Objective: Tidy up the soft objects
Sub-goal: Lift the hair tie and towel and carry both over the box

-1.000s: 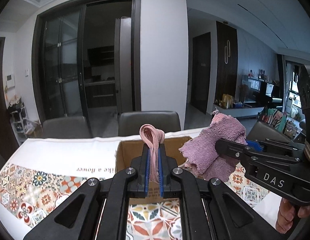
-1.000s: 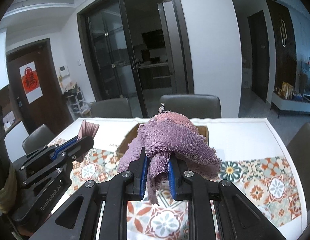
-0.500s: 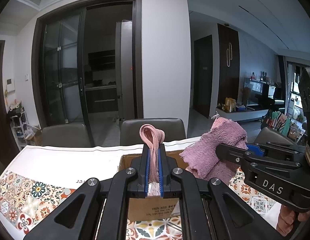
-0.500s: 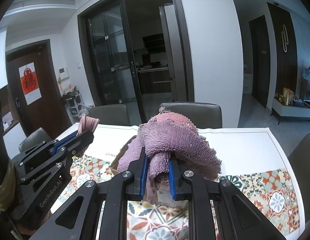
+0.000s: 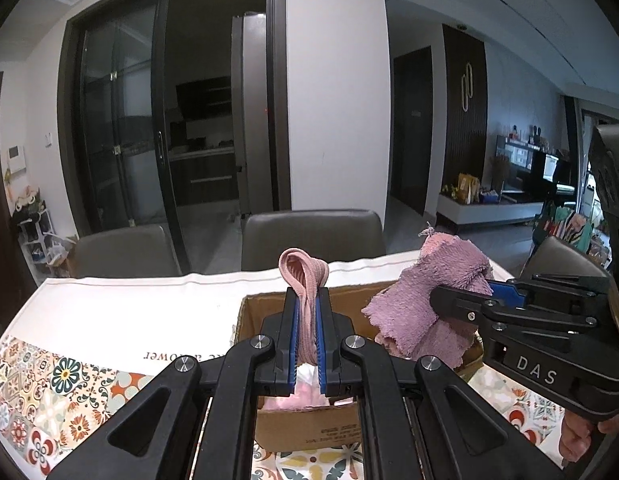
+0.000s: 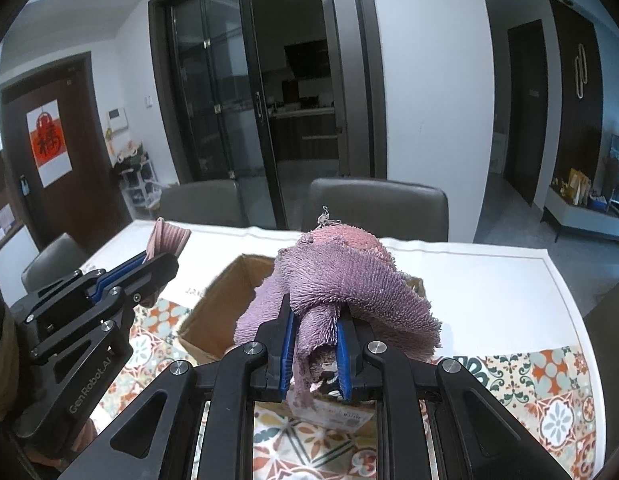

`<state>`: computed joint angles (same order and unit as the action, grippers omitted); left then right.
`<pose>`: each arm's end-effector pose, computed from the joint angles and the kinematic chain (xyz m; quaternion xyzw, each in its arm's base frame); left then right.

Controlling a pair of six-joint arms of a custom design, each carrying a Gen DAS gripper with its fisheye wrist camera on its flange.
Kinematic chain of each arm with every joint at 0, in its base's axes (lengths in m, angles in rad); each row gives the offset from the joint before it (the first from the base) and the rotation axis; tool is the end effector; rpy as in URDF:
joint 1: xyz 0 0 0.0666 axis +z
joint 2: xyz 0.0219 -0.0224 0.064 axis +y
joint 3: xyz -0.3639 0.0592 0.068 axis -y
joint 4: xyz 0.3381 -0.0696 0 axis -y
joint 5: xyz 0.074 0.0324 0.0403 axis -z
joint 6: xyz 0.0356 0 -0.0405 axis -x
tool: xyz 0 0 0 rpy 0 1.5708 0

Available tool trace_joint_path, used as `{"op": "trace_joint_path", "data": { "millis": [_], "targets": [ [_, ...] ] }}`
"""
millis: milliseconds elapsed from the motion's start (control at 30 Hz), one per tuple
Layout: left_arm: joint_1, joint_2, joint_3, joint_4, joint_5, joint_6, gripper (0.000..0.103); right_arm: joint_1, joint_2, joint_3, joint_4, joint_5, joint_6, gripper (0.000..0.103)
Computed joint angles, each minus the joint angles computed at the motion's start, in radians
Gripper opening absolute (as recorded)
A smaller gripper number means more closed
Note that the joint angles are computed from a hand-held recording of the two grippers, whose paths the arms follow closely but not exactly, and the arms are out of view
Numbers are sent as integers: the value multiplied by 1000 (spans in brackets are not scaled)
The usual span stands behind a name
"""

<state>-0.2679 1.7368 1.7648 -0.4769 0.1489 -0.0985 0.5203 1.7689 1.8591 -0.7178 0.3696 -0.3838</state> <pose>0.5630 -0.1604 0.4402 0.1927 0.8231 -0.1076 0.5233 0.5129 0.2786 0.4413 0.0236 0.8793 0.0478 0.4732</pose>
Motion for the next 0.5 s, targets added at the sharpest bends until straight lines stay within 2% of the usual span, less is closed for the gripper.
{"op": "trace_joint_path", "data": {
  "millis": [133,367,500],
  "targets": [
    [-2,50,48,-31,-3,-15,9,-22,48,45,-33,-28,2,19],
    [-9,153,167,-129,-10,-50,10,-68,153,160,-119,-115,-24,20],
    [-11,176,182,-151,-22,-49,13,-85,215,238,-181,-163,-18,20]
  ]
}}
